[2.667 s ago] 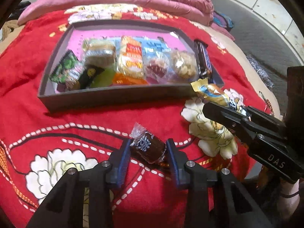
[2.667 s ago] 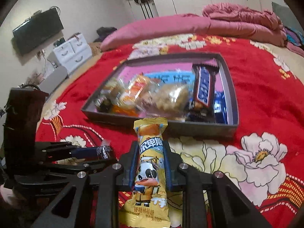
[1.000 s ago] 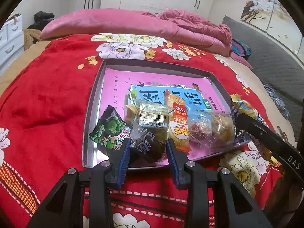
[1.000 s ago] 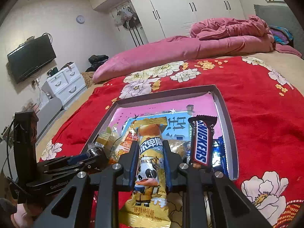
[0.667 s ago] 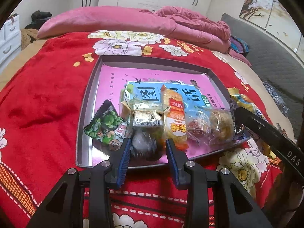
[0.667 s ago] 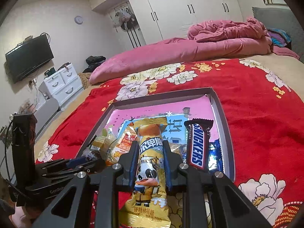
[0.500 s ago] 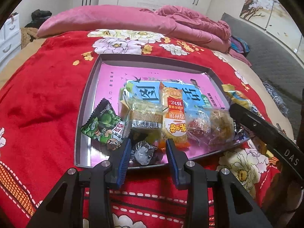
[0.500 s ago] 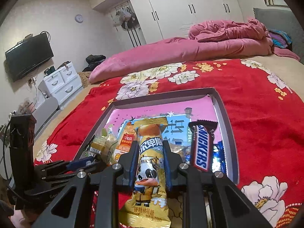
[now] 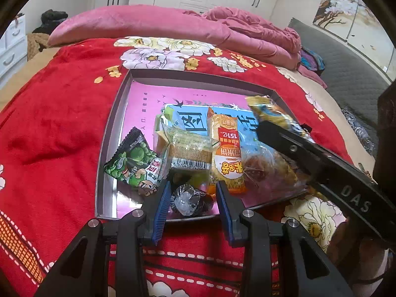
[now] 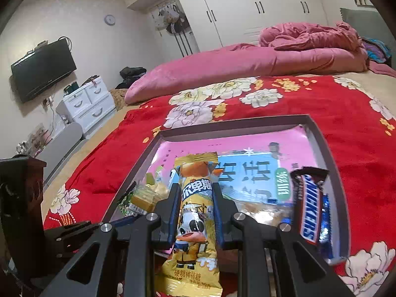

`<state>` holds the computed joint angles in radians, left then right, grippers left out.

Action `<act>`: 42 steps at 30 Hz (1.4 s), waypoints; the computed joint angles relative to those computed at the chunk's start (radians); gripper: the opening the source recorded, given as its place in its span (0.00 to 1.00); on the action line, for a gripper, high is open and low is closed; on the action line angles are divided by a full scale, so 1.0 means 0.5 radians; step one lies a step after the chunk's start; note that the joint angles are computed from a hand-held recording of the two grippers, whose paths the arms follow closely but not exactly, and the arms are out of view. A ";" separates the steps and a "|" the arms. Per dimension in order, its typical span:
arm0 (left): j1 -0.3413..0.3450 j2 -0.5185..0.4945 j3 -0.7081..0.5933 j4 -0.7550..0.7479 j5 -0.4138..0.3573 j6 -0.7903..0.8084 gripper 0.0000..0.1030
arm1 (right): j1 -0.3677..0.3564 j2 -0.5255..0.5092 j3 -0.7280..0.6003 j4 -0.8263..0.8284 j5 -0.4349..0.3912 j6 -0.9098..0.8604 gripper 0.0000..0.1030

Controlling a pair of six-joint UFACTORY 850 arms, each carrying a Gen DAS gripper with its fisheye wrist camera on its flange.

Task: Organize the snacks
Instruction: 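Carry the dark cake with the left gripper while the right carries the yellow stick snack into the tray, then open both grippers to drop the snacks into the tray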

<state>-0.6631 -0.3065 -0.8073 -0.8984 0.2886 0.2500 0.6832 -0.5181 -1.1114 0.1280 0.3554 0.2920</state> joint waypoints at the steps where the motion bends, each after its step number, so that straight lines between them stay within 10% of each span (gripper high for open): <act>1: 0.000 0.000 0.000 -0.002 -0.001 0.003 0.37 | 0.005 -0.011 -0.015 0.017 -0.012 -0.030 0.24; 42: 0.030 0.017 0.022 0.256 -0.025 -0.302 0.38 | -0.003 -0.022 -0.016 -0.276 -0.064 0.198 0.39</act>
<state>-0.6483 -0.2983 -0.7962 -0.7705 0.2763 0.0990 0.6818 -0.5291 -1.1195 -0.0102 0.3236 0.3912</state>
